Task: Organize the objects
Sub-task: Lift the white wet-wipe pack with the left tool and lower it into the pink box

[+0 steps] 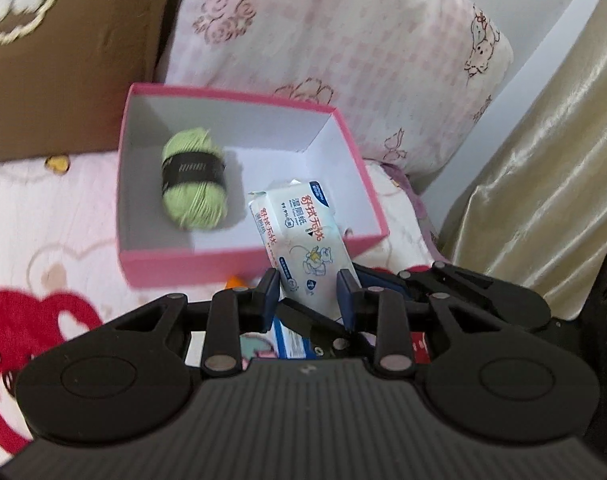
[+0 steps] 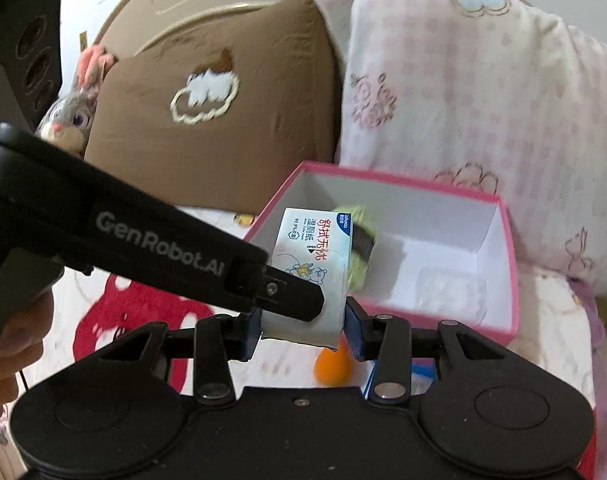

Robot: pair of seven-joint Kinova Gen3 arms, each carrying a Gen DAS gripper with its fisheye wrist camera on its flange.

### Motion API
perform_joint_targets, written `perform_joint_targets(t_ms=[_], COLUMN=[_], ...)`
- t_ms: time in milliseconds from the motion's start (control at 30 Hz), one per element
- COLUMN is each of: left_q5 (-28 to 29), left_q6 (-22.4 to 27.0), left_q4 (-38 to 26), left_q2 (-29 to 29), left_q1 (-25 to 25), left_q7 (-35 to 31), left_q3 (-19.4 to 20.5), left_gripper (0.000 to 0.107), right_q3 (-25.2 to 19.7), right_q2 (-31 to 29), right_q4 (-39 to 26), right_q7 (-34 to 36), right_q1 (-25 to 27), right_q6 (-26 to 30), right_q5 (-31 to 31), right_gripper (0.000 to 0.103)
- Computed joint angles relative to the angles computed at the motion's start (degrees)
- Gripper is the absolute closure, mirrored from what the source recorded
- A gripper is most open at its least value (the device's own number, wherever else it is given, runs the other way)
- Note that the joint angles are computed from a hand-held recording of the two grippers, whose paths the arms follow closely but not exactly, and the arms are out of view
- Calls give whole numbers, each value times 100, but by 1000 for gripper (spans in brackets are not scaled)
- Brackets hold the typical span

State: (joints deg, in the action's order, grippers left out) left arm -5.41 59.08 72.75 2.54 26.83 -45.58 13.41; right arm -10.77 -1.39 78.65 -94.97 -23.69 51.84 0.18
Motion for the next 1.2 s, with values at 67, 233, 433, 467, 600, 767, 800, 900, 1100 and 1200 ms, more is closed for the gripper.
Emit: perform_joint_targets(t_ms=[67, 233, 433, 467, 600, 767, 800, 900, 1100, 1200], left_q5=[123, 511, 615, 641, 746, 952, 1029, 1037, 392, 357], left_q6=[23, 216, 793, 938, 1319, 1618, 1606, 1590, 2152, 2062], left_q4=[-238, -942, -2012, -2225, -2813, -3162, -3148, -3175, -3675, -3424], left_q2=[190, 877, 1865, 2044, 2582, 2986, 3013, 3097, 3224, 2962], left_q1=[-95, -295, -368, -383, -425, -498, -535, -506, -89, -90], left_q7=[-99, -467, -836, -882, -1048, -1054, -1022, -1046, -990, -1146], left_q3=[-69, -279, -514, -548, -653, -709, -706, -742, -1033, -982], left_gripper=[79, 77, 78, 78, 79, 79, 79, 79, 76, 74], right_q3=[74, 260, 425, 423, 402, 374, 375, 403, 460, 299], right_q2=[254, 943, 1944, 2062, 2562, 2988, 2983, 2971, 2746, 2385], right_q4=[-346, -1120, -2091, -2178, -2593, -2985, -2934, -2781, -2352, -1838], right_q7=[121, 513, 356, 352, 306, 340, 346, 285, 282, 594], right_q1=[45, 222, 503, 550, 755, 864, 872, 890, 816, 1128], right_q6=[145, 500, 976, 1007, 1257, 1639, 1603, 1451, 1085, 775], right_q5=[-2, -121, -738, -812, -1128, -1287, -1298, -1310, -1039, -1414], right_gripper=[56, 56, 56, 56, 56, 56, 56, 56, 45, 45])
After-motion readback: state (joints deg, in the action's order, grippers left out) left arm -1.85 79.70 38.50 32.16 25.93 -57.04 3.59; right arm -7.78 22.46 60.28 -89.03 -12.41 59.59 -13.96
